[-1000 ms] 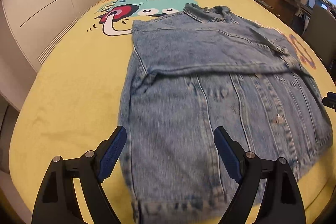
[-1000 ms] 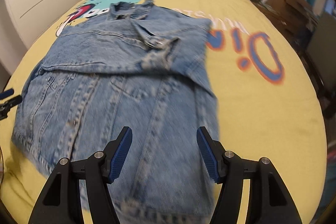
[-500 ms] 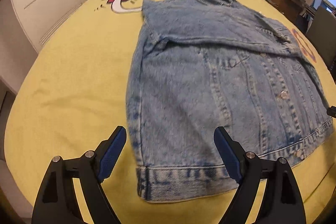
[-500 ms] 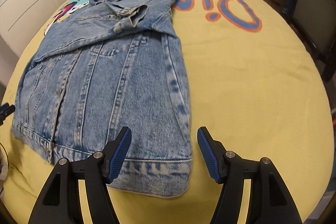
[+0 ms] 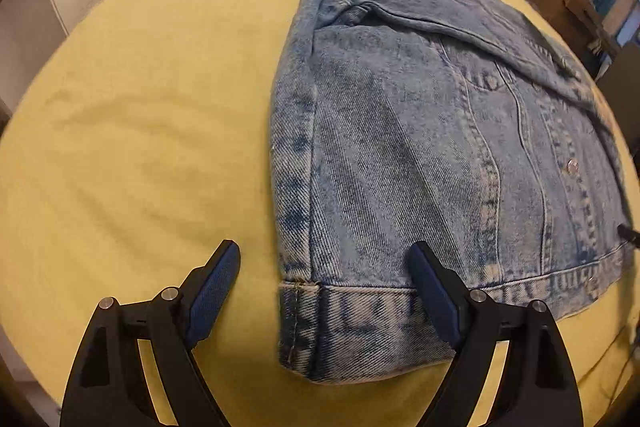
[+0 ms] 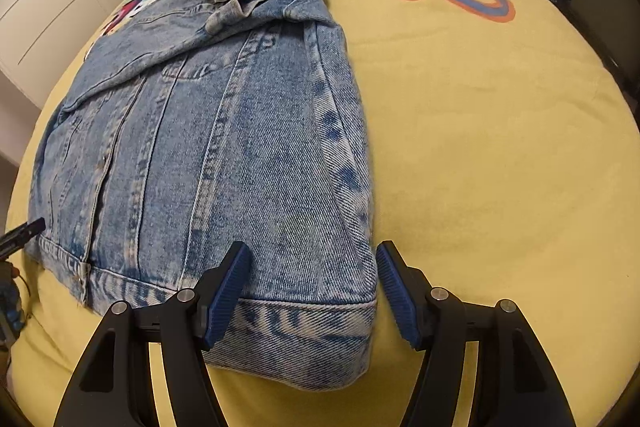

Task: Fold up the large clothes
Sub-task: 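Move both tools to the jacket hem and position to grasp it, then grasp the denim hem with both tools and lift it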

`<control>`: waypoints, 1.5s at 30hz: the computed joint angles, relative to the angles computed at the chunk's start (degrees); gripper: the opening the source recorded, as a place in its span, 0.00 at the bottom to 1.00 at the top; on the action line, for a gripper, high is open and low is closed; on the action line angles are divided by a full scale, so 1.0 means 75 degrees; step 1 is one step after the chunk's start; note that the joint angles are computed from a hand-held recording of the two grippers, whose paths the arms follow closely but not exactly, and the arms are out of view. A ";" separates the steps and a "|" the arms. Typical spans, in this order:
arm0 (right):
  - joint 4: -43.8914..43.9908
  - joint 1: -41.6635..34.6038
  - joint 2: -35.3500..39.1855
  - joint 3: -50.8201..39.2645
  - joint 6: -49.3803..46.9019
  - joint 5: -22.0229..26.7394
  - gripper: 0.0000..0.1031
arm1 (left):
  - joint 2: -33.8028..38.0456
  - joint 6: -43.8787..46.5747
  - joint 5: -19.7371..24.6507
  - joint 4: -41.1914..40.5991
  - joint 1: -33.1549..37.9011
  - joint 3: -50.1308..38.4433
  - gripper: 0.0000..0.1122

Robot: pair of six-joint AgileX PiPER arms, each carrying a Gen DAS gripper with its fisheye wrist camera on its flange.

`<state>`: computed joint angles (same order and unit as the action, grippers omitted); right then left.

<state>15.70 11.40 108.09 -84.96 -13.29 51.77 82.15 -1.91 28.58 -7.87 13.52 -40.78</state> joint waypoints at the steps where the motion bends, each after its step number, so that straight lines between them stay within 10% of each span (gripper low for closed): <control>1: 0.0144 -0.0072 0.0034 -0.0027 -0.0152 0.0051 0.65 | -0.0002 0.0458 0.0040 -0.0436 0.0171 0.0005 0.74; 12: 0.1429 -0.0483 0.0191 -0.0100 -0.1451 0.0730 0.64 | 0.0087 0.5554 0.2155 -0.4552 0.2310 -0.0054 0.73; 34: 0.2805 -0.1206 0.0851 -0.0758 -0.2007 0.1985 0.46 | 0.1037 0.6867 0.4978 -0.5462 0.4247 -0.1232 0.64; 45: 0.3459 -0.1546 0.0763 -0.0338 -0.2393 0.2266 0.31 | 0.0682 0.6857 0.5091 -0.5848 0.3804 -0.0711 0.47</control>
